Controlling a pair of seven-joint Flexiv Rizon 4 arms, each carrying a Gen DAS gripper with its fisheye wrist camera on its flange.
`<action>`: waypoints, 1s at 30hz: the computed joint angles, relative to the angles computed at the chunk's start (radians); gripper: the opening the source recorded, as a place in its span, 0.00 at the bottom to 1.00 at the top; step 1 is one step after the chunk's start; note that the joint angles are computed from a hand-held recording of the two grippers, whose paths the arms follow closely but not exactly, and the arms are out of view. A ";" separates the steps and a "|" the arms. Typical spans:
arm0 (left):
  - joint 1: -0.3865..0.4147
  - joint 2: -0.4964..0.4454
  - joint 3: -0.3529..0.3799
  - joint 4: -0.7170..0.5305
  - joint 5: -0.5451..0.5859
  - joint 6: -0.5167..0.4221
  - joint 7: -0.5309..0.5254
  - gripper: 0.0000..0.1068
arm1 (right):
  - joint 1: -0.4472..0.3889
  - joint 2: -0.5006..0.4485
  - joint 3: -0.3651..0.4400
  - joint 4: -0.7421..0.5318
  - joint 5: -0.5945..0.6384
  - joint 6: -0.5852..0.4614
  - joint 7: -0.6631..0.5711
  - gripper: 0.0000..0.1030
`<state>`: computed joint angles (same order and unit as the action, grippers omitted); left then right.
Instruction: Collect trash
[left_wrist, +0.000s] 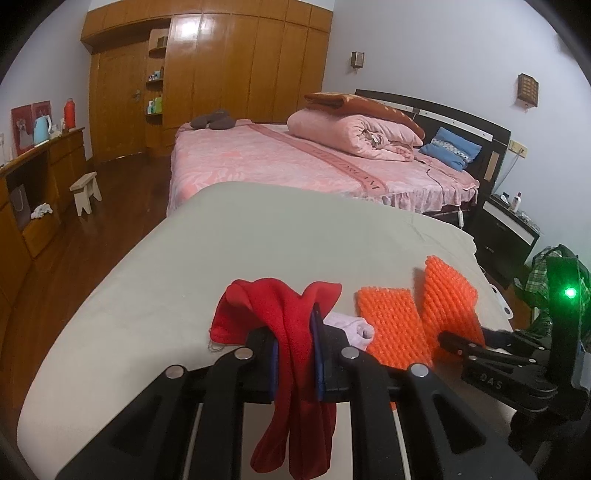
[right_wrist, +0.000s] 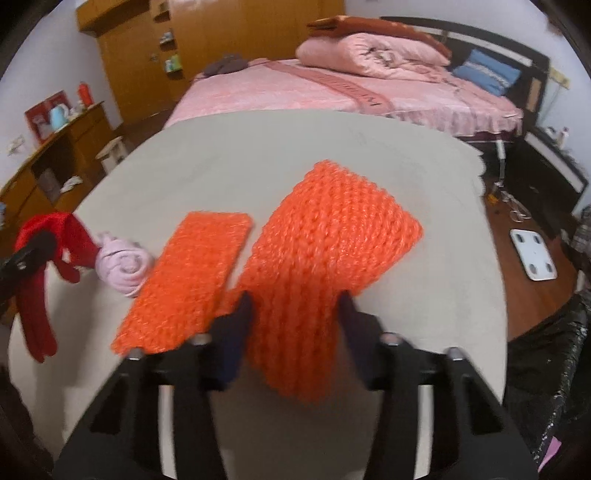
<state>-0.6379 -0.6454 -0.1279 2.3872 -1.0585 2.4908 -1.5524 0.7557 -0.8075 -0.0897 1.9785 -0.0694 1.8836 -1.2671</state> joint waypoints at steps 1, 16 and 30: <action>-0.002 0.000 0.000 0.000 0.000 0.002 0.001 0.13 | -0.023 0.006 0.025 0.001 -0.014 -0.003 -0.004 0.28; -0.055 0.050 -0.034 -0.012 -0.088 0.061 0.073 0.13 | -0.064 0.142 0.077 0.134 0.006 0.080 -0.058 0.27; -0.105 0.086 -0.095 -0.069 -0.169 0.116 0.178 0.13 | -0.105 0.275 0.134 0.262 0.059 0.150 -0.126 0.27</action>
